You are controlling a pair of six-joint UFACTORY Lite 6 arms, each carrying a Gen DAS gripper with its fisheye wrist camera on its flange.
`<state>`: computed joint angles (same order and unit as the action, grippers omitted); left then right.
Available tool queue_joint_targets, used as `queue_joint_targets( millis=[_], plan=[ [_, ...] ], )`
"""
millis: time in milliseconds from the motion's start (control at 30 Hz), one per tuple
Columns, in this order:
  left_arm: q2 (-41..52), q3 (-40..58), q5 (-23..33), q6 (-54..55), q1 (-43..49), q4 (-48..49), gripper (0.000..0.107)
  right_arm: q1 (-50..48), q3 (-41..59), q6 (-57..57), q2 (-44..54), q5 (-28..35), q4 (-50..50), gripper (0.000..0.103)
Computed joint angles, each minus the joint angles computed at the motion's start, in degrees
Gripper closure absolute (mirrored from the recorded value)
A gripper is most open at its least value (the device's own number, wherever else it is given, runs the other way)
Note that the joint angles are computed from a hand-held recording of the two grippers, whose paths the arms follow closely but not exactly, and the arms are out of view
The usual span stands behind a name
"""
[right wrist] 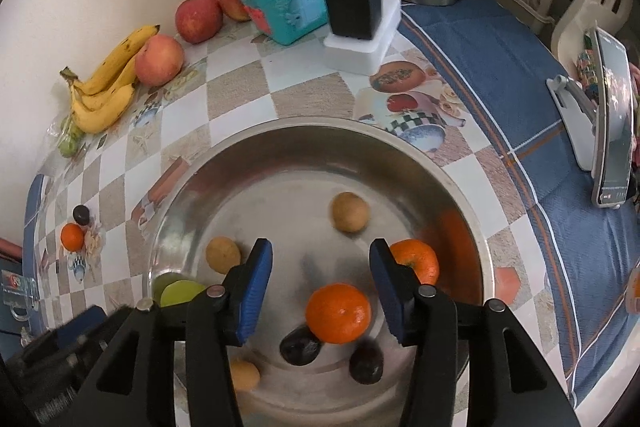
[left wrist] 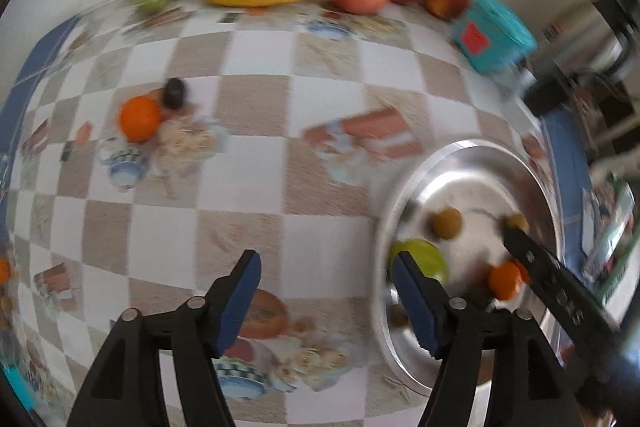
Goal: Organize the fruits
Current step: 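Open both grippers to drop the kiwis into the steel bowl, then withdraw both grippers and move them toward the orange and black plum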
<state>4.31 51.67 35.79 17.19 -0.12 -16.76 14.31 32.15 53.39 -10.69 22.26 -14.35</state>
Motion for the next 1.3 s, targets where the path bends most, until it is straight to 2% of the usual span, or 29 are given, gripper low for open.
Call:
queue_joint_targets(
  millis=[533, 633, 767, 833, 1000, 1133, 1267, 1300],
  plan=[
    [6.5, 7.9, 2.7, 1.7, 13.8, -2.4, 0.031, 12.1, 9.1, 7.7, 4.1, 6.4, -5.0, 0.051],
    [7.6, 8.6, 2.9, -0.2, 14.6, -1.4, 0.025, 12.9, 9.7, 7.8, 4.3, 6.6, -4.9, 0.051],
    [8.5, 8.8, 2.8, -1.2, 15.2, -0.7, 0.023, 13.5, 10.3, 8.4, 4.9, 7.2, -5.4, 0.051],
    [8.5, 8.8, 2.3, -2.5, 15.0, 0.7, 0.015, 13.7, 10.3, 8.9, 5.1, 7.2, -5.8, 0.051],
    [8.5, 8.7, 1.8, -3.7, 15.0, 1.8, 0.011, 13.6, 10.3, 9.6, 5.5, 7.2, -6.2, 0.051],
    [8.2, 8.4, 0.6, -6.6, 14.7, 4.5, 0.005, 13.7, 9.9, 12.0, 5.6, 7.1, -8.1, 0.03],
    [8.3, 8.5, 0.3, -7.6, 15.2, 5.5, 0.005, 13.5, 9.3, 13.2, 5.4, 7.1, -9.1, 0.028],
    [8.4, 8.6, 0.3, -7.8, 15.3, 5.7, 0.005, 13.5, 9.1, 13.5, 5.3, 7.1, -9.4, 0.024]
  ],
)
